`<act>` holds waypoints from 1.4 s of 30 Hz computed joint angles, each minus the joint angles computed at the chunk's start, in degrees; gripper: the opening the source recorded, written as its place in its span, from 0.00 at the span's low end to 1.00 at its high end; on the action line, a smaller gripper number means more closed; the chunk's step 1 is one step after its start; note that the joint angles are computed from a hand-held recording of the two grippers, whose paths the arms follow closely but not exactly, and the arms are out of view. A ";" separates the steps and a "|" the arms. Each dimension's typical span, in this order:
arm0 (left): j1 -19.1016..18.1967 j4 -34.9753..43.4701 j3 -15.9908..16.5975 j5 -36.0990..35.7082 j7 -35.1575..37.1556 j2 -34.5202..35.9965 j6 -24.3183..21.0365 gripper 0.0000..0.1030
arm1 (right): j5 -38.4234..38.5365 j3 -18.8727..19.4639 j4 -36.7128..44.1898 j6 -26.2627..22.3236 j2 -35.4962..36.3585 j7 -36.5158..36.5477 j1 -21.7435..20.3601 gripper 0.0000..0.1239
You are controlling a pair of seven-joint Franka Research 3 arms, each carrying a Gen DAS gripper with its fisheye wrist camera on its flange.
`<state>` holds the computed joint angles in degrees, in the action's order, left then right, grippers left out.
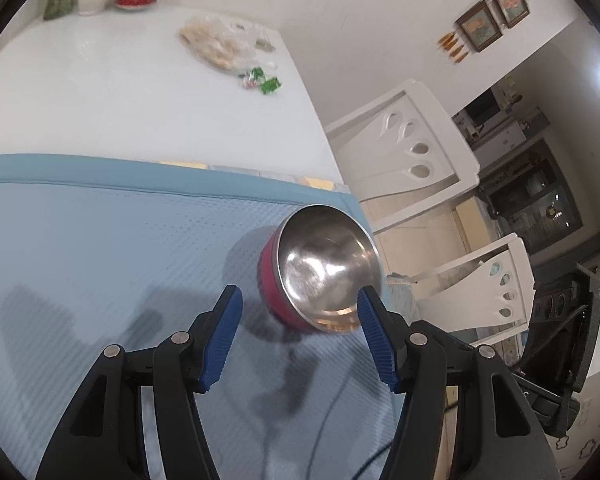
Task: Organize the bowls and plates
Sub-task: 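Move the left gripper toward the magenta steel bowl, then grip the magenta steel bowl rim with the left gripper and lift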
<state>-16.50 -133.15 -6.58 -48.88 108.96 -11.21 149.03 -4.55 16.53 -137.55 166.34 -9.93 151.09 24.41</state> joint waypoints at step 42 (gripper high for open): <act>-0.53 -1.67 -1.58 -2.48 3.80 -3.03 1.92 0.19 | -7.14 -3.66 5.41 -3.98 4.32 3.56 4.00 0.20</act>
<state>-17.02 -134.82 -8.16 -51.37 112.76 -14.24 150.95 -11.69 12.86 -132.14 162.36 -5.62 154.65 28.41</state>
